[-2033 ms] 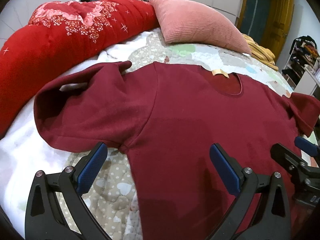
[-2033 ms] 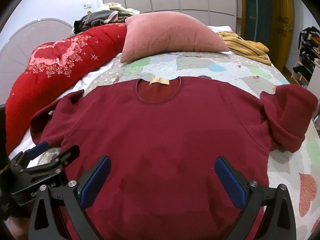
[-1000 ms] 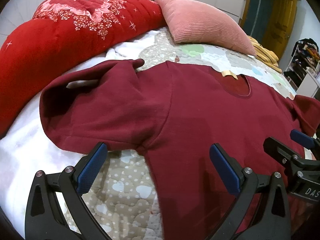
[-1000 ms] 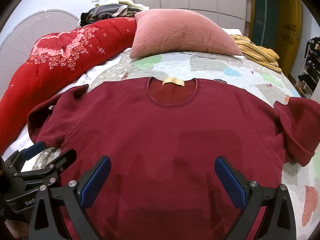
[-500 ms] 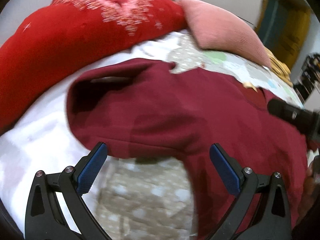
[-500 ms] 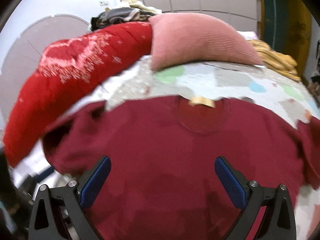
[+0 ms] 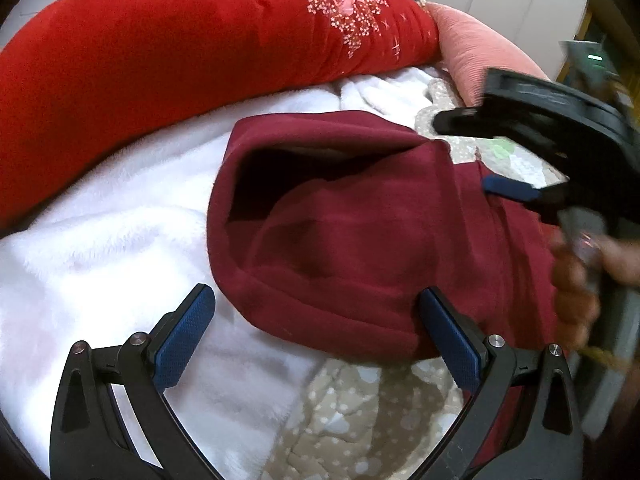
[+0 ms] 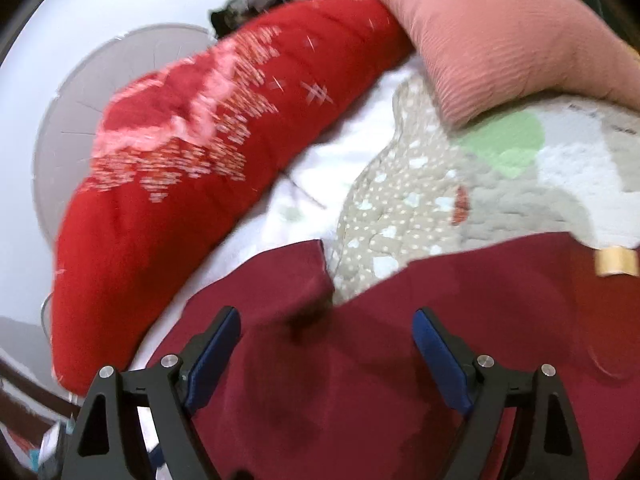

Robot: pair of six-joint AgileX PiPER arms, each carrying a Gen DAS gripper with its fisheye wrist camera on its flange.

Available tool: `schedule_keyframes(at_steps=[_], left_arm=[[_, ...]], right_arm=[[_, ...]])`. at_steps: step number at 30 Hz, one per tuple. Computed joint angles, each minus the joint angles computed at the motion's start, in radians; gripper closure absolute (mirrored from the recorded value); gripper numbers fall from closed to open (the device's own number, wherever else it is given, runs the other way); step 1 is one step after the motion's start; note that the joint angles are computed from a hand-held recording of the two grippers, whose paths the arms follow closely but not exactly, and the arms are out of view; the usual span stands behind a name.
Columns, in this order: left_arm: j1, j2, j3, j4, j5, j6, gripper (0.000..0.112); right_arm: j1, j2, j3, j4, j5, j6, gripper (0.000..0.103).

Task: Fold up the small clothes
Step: 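Close the right gripper on the sweatshirt's side edge, then lift the held side and fold it over toward the collar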

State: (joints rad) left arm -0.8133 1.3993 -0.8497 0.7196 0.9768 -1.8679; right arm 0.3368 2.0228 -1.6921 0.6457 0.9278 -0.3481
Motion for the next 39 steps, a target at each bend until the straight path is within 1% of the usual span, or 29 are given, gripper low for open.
schedule_keyframes(at_steps=[1,2,3,4,6,7,9,10,12,16,18,20,22,23,25,27,29,31,32,34,37,38,39], left_arm=[[0.006,0.001,0.002,-0.002,-0.007,0.001,0.010],[0.017,0.003,0.005,-0.008,-0.016,0.005,0.010],[0.021,0.001,0.010,-0.011,-0.023,0.006,0.010],[0.031,0.001,0.014,-0.013,-0.032,0.010,0.010],[0.033,0.005,0.012,-0.011,-0.030,0.003,0.010],[0.032,0.011,0.006,-0.007,-0.023,0.003,0.010],[0.012,0.024,-0.013,0.003,0.015,0.001,0.010],[-0.003,0.033,-0.029,0.011,0.042,0.000,0.010],[-0.026,0.046,-0.053,0.036,0.070,-0.003,0.010],[-0.145,0.033,-0.080,0.147,0.130,-0.061,0.010],[-0.217,0.030,-0.097,0.217,0.149,-0.069,0.010],[-0.258,0.023,-0.112,0.246,0.142,-0.049,0.010],[-0.297,0.002,-0.110,0.273,0.131,-0.058,0.010],[-0.309,-0.011,-0.107,0.293,0.126,-0.066,0.010],[-0.349,-0.027,-0.101,0.325,0.155,-0.093,0.010],[-0.366,-0.017,-0.116,0.348,0.186,-0.109,0.010],[-0.347,0.002,-0.129,0.334,0.195,-0.097,0.010],[-0.300,0.017,-0.131,0.298,0.167,-0.070,0.010],[-0.266,0.024,-0.127,0.279,0.141,-0.055,0.010],[-0.248,0.039,-0.121,0.256,0.126,-0.051,0.010],[-0.218,0.073,-0.130,0.229,0.093,-0.029,0.010],[-0.213,0.093,-0.138,0.218,0.092,-0.016,0.010],[-0.210,0.107,-0.149,0.208,0.094,-0.001,0.010]], right_arm=[[0.017,0.051,-0.061,-0.029,0.026,0.052,0.018],[0.021,0.081,-0.092,-0.024,0.044,0.067,0.023],[0.025,0.103,-0.112,-0.012,0.050,0.073,0.024],[0.032,0.111,-0.112,-0.009,0.033,0.073,0.032],[0.050,0.105,-0.100,-0.017,-0.025,0.055,0.070],[0.050,0.117,-0.120,0.004,-0.009,0.035,0.092],[0.047,0.112,-0.130,0.015,0.005,0.039,0.094],[0.045,0.091,-0.113,0.035,0.000,0.010,0.094],[0.037,0.010,-0.049,0.070,-0.017,-0.069,0.094],[-0.014,-0.173,0.060,0.144,-0.041,-0.214,0.094],[-0.070,-0.256,0.092,0.188,-0.024,-0.267,0.094],[-0.146,-0.325,0.123,0.226,0.003,-0.329,0.094],[-0.228,-0.393,0.162,0.213,0.007,-0.391,0.094],[-0.257,-0.416,0.188,0.199,-0.007,-0.419,0.094],[-0.330,-0.452,0.223,0.159,-0.021,-0.453,0.094],[-0.412,-0.455,0.246,0.111,-0.029,-0.462,0.094],[-0.488,-0.433,0.271,0.077,-0.046,-0.469,0.094],[-0.547,-0.407,0.295,0.046,-0.084,-0.486,0.094],[-0.570,-0.396,0.317,0.014,-0.127,-0.489,0.094],[-0.601,-0.362,0.344,-0.045,-0.196,-0.463,0.094],[-0.641,-0.267,0.314,-0.083,-0.208,-0.420,0.094],[-0.627,-0.233,0.304,-0.107,-0.222,-0.389,0.094],[-0.628,-0.201,0.284,-0.132,-0.207,-0.366,0.094]])
